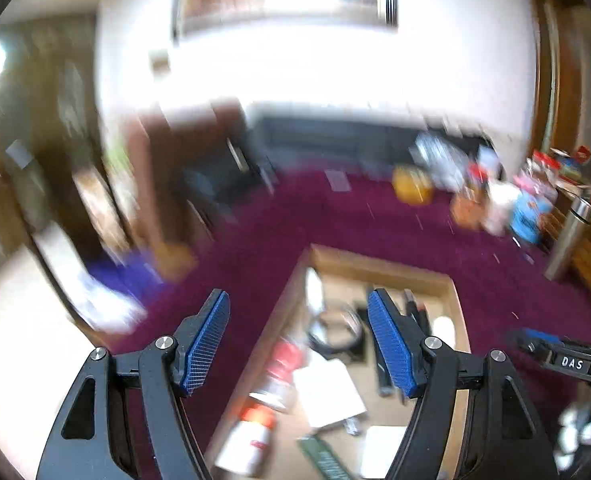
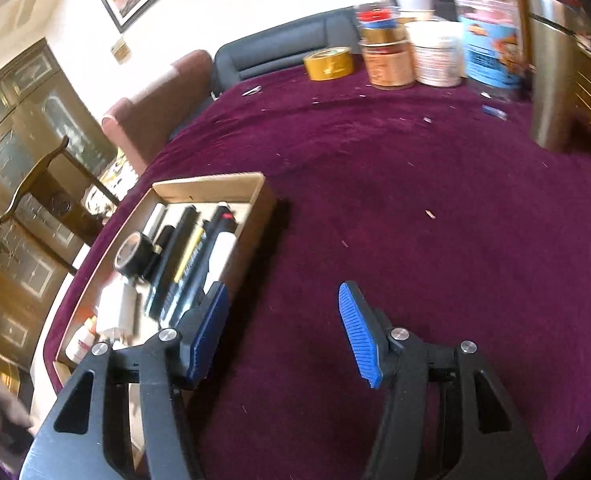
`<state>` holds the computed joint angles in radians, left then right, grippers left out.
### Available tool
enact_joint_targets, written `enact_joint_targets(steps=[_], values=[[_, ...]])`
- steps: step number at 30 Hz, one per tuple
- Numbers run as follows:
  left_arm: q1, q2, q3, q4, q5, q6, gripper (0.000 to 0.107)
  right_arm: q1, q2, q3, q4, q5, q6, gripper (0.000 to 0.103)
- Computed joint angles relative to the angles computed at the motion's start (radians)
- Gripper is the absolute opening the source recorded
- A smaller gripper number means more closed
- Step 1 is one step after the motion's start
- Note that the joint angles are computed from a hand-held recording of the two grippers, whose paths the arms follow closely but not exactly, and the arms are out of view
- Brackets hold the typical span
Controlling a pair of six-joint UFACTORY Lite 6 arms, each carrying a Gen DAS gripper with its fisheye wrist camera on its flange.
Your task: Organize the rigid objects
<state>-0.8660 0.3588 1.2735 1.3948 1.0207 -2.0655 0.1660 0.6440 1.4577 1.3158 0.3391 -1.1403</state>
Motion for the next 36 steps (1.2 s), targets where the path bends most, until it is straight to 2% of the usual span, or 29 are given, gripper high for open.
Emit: enact_joint_targets(steps=[1, 4, 5, 6, 7, 10, 12, 16, 20, 23, 27, 31, 36], values=[[-0.067, -0.012, -0.016, 0.021, 0.105, -0.036, 0.103, -0.004, -0.031, -0.059, 0.101, -0.002, -0.097, 0.057], [-0.289, -0.001, -0.072, 0.101, 0.403, -0.224, 0.102, -0.009, -0.105, -0.202, 0.316, 0.024, -0.293, 0.057], [-0.317, 0.037, -0.045, 0.093, 0.450, -0.241, 0.102, -0.004, -0.125, -0.238, 0.360, 0.031, -0.333, 0.057], [-0.330, 0.081, 0.000, 0.081, 0.456, -0.228, 0.102, 0.005, -0.156, -0.288, 0.426, 0.037, -0.396, 0.057], [-0.328, 0.119, 0.043, 0.068, 0.419, -0.191, 0.102, 0.009, -0.176, -0.319, 0.471, 0.039, -0.441, 0.057], [-0.256, 0.190, 0.142, -0.030, 0.190, -0.049, 0.102, 0.051, -0.254, -0.433, 0.661, 0.011, -0.638, 0.057], [-0.231, 0.227, 0.171, -0.084, 0.140, -0.040, 0.102, 0.083, -0.303, -0.499, 0.804, -0.022, -0.792, 0.058], [-0.206, 0.278, 0.212, -0.154, 0.122, -0.023, 0.102, 0.136, -0.359, -0.578, 1.101, -0.058, -1.097, 0.067], [-0.188, 0.267, 0.199, -0.172, 0.097, -0.021, 0.102, 0.171, -0.380, -0.607, 1.253, -0.081, -1.252, 0.067], [-0.228, 0.302, 0.243, -0.215, 0.131, -0.026, 0.102, 0.189, -0.395, -0.620, 1.365, -0.098, -1.362, 0.067], [-0.252, 0.291, 0.218, -0.238, 0.134, -0.061, 0.102, 0.217, -0.415, -0.640, 1.571, -0.107, -1.571, 0.067], [-0.251, 0.282, 0.197, -0.246, 0.113, -0.072, 0.102, 0.240, -0.413, -0.641, 1.715, -0.111, -1.717, 0.067], [-0.241, 0.254, 0.155, -0.248, 0.086, -0.090, 0.102, 0.261, -0.399, -0.629, 1.803, -0.116, -1.811, 0.067]])
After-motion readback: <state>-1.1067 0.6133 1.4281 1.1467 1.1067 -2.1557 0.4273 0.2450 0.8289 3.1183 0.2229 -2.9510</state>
